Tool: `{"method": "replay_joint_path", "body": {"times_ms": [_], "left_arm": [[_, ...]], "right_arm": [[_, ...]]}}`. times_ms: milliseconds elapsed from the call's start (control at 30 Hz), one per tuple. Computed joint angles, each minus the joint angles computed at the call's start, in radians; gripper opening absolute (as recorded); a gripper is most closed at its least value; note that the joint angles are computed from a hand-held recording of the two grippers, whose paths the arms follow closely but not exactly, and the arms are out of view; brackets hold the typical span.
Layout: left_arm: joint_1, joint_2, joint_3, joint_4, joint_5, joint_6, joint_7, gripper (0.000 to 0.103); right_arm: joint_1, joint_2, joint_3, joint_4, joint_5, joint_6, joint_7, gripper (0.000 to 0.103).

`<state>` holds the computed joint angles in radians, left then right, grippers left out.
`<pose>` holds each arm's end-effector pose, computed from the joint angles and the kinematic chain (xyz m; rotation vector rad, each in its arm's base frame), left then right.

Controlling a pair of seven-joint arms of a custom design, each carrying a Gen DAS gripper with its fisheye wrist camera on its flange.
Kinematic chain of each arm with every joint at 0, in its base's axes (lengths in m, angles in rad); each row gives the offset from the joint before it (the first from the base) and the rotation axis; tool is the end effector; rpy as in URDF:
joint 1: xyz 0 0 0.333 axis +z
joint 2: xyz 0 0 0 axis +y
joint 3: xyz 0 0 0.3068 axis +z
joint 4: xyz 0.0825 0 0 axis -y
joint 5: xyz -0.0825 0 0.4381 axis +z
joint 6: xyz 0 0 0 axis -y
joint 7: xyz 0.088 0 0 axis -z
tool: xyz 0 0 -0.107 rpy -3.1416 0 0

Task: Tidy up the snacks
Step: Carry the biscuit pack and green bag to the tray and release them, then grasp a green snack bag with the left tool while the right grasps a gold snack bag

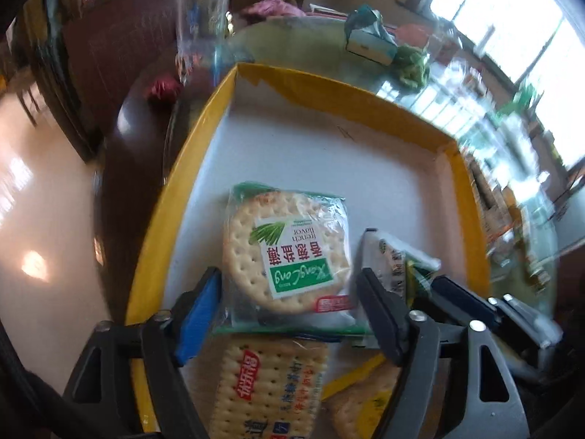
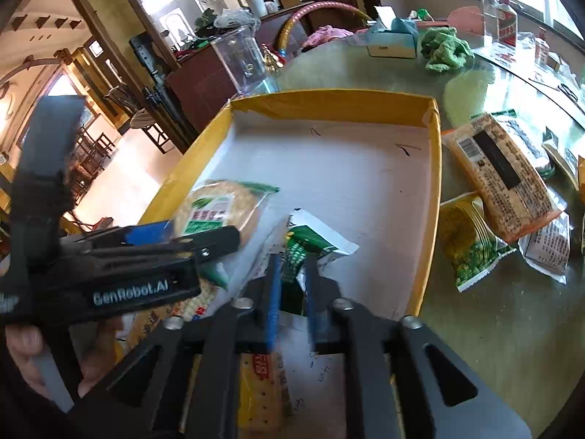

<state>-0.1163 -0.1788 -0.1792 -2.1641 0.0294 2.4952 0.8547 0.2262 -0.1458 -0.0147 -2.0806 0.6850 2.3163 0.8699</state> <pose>0.5637 -0.1755 0.4965 -2.3879 1.5894 -0.6917 0.5831 0.1371 0.5071 -2.1309 1.2155 -0.0142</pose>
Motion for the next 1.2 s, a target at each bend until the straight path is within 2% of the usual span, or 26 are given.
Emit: {"method": "replay_joint_path", "body": {"times_ms": [33,67,100,200,233,267,300,333,367,400,433,467,500,567,667,833,967,1200], "left_arm": [[-0.002,-0.018,0.011,-0.026,-0.042,0.051,-0.003,0.081],[-0.003,-0.032,0.018,-0.048,-0.077,0.095,-0.011,0.083],[-0.005,-0.050,0.025,-0.075,-0.118,0.147,-0.029,0.084],[0.007,-0.075,0.015,-0.103,-0.119,0.188,-0.072,0.084],[0.024,-0.092,-0.006,-0.120,-0.073,0.220,-0.117,0.084],[0.069,-0.119,-0.057,-0.143,0.036,0.262,-0.212,0.084],[0.101,-0.132,-0.093,-0.151,0.120,0.270,-0.274,0.085],[0.144,-0.144,-0.142,-0.154,0.232,0.268,-0.347,0.085],[0.153,-0.136,-0.157,-0.146,0.287,0.249,-0.373,0.085],[0.129,-0.121,-0.150,-0.123,0.293,0.189,-0.351,0.085],[0.107,-0.119,-0.140,-0.120,0.293,0.174,-0.343,0.085],[0.110,-0.131,-0.150,-0.132,0.336,0.199,-0.401,0.085],[0.148,-0.173,-0.195,-0.162,0.424,0.234,-0.528,0.085],[0.207,-0.250,-0.288,-0.192,0.589,0.228,-0.734,0.085],[0.160,-0.277,-0.287,-0.192,0.631,0.227,-0.747,0.085],[0.111,-0.264,-0.299,-0.150,0.646,0.186,-0.791,0.085],[0.056,-0.201,-0.287,-0.083,0.653,0.137,-0.754,0.085],[-0.033,-0.096,-0.268,0.011,0.712,0.117,-0.744,0.085]], "right_arm": [[0.000,-0.011,-0.002,-0.010,0.012,0.013,-0.011,0.059],[0.002,-0.023,-0.003,-0.023,0.026,0.027,-0.015,0.077],[0.003,-0.039,-0.008,-0.039,0.049,0.042,-0.024,0.080],[0.007,-0.067,-0.030,-0.054,0.101,0.015,-0.055,0.080],[0.006,-0.077,-0.034,-0.062,0.111,0.012,-0.059,0.080],[0.005,-0.093,-0.041,-0.075,0.125,0.009,-0.068,0.080],[0.005,-0.106,-0.048,-0.084,0.137,0.001,-0.081,0.080],[0.006,-0.117,-0.057,-0.091,0.151,-0.012,-0.100,0.080],[0.004,-0.128,-0.063,-0.099,0.159,-0.019,-0.110,0.080],[0.001,-0.143,-0.069,-0.110,0.166,-0.024,-0.116,0.080],[0.000,-0.156,-0.076,-0.120,0.173,-0.033,-0.125,0.080],[-0.002,-0.170,-0.085,-0.129,0.179,-0.047,-0.137,0.080],[-0.006,-0.185,-0.092,-0.140,0.183,-0.056,-0.147,0.080],[-0.014,-0.213,-0.107,-0.162,0.185,-0.068,-0.168,0.082],[-0.030,-0.240,-0.131,-0.184,0.188,-0.092,-0.189,0.087],[-0.071,-0.248,-0.172,-0.193,0.189,-0.145,-0.195,0.089],[-0.108,-0.255,-0.189,-0.202,0.185,-0.162,-0.214,0.089],[-0.165,-0.257,-0.220,-0.198,0.197,-0.184,-0.224,0.089]]}}
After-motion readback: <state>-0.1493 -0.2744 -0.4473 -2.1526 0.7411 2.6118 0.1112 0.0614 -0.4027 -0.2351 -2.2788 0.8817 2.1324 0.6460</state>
